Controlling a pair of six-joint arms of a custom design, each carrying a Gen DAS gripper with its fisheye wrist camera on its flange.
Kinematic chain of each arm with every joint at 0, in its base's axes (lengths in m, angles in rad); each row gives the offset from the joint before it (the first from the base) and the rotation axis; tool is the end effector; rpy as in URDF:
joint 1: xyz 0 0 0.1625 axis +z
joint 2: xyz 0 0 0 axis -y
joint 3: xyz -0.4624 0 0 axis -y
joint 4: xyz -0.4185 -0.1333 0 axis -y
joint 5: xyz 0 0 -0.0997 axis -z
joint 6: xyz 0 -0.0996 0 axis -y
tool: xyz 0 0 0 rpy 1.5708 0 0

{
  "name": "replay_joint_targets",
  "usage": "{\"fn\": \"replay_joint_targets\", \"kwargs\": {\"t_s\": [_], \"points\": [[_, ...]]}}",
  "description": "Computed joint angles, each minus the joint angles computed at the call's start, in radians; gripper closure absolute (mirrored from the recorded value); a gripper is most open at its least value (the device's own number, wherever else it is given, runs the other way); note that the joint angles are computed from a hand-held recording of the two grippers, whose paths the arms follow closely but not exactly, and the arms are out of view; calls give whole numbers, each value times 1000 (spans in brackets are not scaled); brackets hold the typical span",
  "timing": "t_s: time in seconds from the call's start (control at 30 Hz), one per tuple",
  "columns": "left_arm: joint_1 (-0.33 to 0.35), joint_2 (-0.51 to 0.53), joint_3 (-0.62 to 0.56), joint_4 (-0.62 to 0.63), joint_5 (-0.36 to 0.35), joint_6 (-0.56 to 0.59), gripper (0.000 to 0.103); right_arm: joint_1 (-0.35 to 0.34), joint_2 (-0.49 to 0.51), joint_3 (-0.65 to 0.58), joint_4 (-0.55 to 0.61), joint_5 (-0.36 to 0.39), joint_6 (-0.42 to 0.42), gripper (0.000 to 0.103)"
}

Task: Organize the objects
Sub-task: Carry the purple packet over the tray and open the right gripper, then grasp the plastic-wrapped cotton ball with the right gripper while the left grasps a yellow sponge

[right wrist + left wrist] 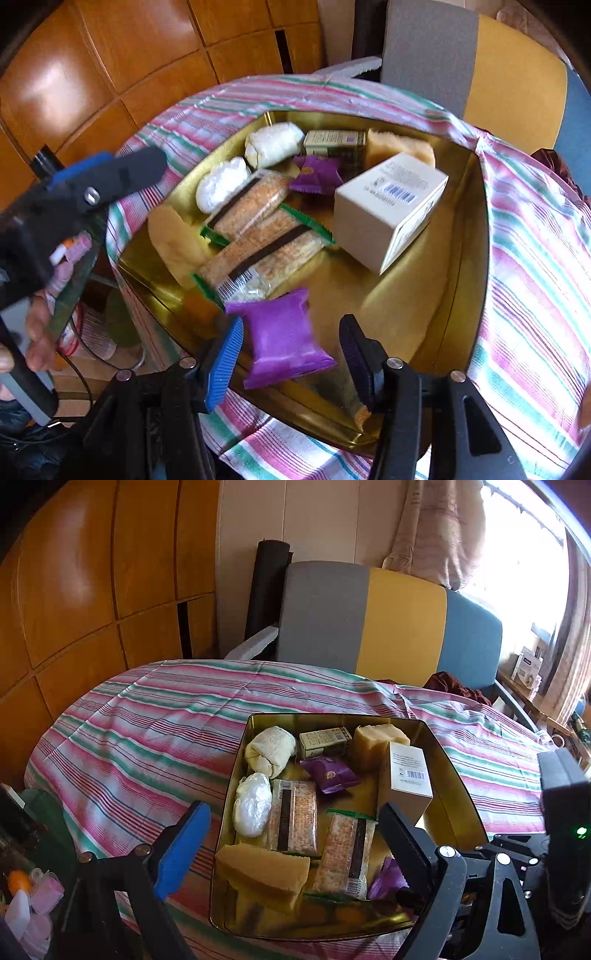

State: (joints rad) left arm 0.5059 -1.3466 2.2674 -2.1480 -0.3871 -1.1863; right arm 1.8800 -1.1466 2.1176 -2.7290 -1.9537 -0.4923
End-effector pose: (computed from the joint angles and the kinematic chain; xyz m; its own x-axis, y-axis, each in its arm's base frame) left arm -0.2732 -0.4092 0.2112 -0.7297 -0.2424 -0.6393 0.3923 0.6174 -0.6819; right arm 0.2564 -0.4868 0.1662 -0.6560 -0.6327 0.4115 -0.6911 0.7227 0.0095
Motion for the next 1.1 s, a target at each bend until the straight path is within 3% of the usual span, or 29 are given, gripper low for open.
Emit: {"fn": "replay_joint_targets", "kwargs": {"t_s": [0.2,0.43,0.73,0.9,1.1], "points": [[-5,8,-9,21,-2,-3,10,-5,-47,13,-38,6,-6,48],[-12,39,-18,-54,-8,80,10,-50,-133,19,-70,-46,12,48],[-12,132,-53,-257,-39,298,10,-154,-260,5,-92,-180,58,48],[-6,200,-88,-393,-75,448,10,-211,-300,-21,-121,-263,60,48],[3,280,-141,-522,-132,600,10,-296,-346,-76,-72,-344,33,47]]}}
